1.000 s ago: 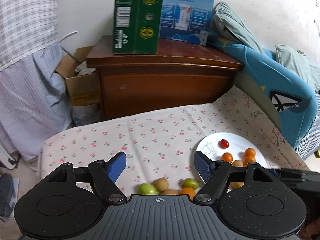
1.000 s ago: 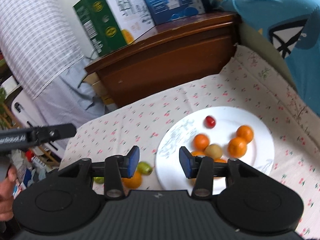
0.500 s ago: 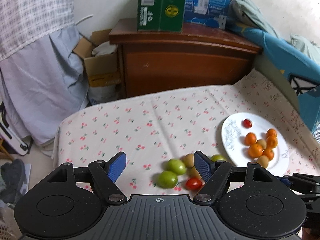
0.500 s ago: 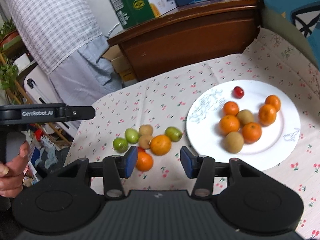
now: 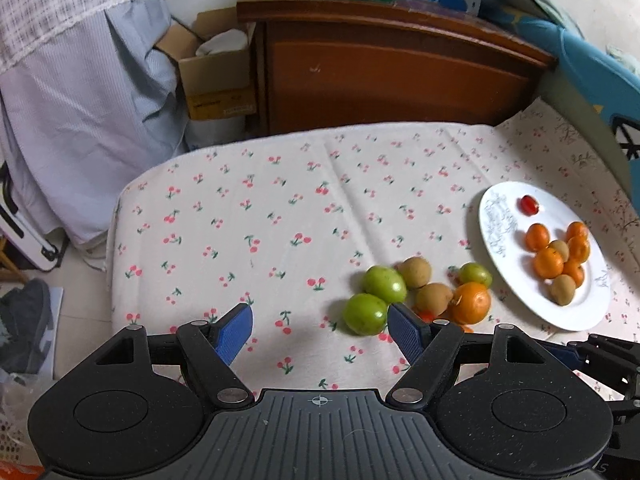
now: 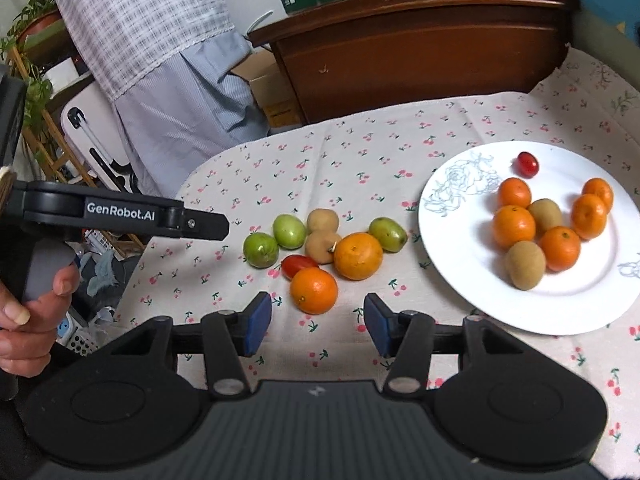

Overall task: Organize fruits
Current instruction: 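Move both open tools back to the fruit cluster, then grasp a green fruit with the left tool while the right tool grasps a tangerine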

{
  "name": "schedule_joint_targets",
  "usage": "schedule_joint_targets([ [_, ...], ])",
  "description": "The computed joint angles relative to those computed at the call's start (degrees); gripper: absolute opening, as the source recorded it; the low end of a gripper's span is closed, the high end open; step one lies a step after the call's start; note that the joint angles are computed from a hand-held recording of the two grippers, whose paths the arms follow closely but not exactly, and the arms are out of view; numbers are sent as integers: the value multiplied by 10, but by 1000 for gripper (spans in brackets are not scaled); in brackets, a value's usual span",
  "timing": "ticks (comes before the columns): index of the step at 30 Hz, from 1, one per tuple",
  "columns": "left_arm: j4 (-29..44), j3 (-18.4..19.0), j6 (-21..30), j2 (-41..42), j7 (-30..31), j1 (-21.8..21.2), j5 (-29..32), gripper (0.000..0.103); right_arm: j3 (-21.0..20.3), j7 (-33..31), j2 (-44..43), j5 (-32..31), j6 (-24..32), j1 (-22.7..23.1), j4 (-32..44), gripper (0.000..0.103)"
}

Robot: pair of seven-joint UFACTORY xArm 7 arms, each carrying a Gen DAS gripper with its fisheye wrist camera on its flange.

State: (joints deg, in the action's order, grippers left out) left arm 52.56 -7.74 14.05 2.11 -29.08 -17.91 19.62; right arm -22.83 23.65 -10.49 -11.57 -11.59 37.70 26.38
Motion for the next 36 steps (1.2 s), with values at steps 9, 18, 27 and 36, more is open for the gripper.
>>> schedule_joint_targets([
  [9, 1, -2, -28, 27, 55, -5, -67, 75, -37, 62, 55, -73, -13, 26, 32, 52],
  [18, -1, -16, -72, 46, 126, -2, -156, 71, 62, 64, 80, -75, -27, -68, 43, 32],
  [27, 1, -27, -85, 58, 184, -2, -226, 51, -108, 226, 46, -268, 0, 60, 40, 32],
  [36, 15, -1, -79, 81, 151, -26, -186, 43, -153, 181, 35, -207, 7, 115, 31, 32],
])
